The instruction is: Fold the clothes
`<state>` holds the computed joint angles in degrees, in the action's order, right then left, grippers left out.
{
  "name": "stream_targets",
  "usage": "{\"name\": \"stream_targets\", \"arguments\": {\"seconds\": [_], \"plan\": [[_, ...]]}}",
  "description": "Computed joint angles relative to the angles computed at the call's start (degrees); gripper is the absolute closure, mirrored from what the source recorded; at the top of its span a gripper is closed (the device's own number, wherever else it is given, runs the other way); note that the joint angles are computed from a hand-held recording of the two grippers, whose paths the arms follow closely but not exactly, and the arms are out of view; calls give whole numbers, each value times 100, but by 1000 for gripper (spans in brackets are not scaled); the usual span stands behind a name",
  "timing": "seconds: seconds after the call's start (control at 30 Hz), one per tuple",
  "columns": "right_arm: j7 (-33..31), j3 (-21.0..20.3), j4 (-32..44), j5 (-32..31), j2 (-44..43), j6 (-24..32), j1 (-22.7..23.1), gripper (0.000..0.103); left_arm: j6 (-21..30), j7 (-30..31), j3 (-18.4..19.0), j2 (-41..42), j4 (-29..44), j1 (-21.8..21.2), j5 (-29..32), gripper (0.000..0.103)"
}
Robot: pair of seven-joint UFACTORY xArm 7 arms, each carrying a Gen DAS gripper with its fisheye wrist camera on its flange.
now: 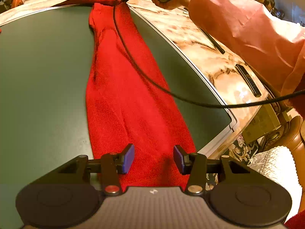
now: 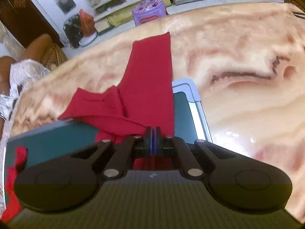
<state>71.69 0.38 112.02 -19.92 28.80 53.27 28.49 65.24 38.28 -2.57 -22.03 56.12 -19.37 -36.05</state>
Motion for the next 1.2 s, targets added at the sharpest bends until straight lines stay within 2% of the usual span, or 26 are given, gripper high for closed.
{"name": "stream_targets", "arguments": {"seconds": [0.2,0.27,0.4,0.5,0.57,0.67,0.77,0.83,0.93,1.0,1.03,1.13,1.17,1.2], "plan": [[-134,-38,376,-155,74,418,49,99,-60,-55,-55,-24,-6,-12,76,52],[-245,-72,749,-168,297,862,98,99,-71,-64,-59,-37,-12,-22,100,52],[-174,-97,461,-166,223,667,62,98,-75,-57,-53,-39,-9,-42,120,50],[-126,-136,583,-166,306,989,85,89,-64,-34,-47,-38,-2,-54,128,48],[195,-200,129,-319,11,798,132,78,-70,-29,-53,-46,-6,-57,144,48],[341,-61,-783,-601,-624,49,129,77,-81,-36,-60,-56,-13,-68,153,47],[-676,543,-1663,37,-1175,-1153,-150,77,-101,-49,-75,-68,-22,-75,166,46],[-1534,922,-1867,609,-1325,-1281,-155,77,-135,-40,-99,-96,-47,-93,200,42],[-2133,1234,-2093,1277,-1425,-1381,53,77,-117,67,-71,-117,-90,-169,95,27],[-2564,1403,-2084,1688,-1344,-1547,180,77,-212,43,-153,-191,-149,-181,186,27],[-2691,1423,-1932,1772,-1228,-1510,271,77,-263,25,-191,-229,-178,-195,241,27],[-2752,1188,-764,1445,-556,-587,637,75,-298,-24,-174,-247,-199,-236,271,27],[-2863,1117,-253,1390,-264,-161,713,67,-282,-24,-141,-237,-194,-246,242,27],[-2990,1102,165,1547,-5,180,684,63,-263,-22,-109,-225,-189,-250,208,27]]}}
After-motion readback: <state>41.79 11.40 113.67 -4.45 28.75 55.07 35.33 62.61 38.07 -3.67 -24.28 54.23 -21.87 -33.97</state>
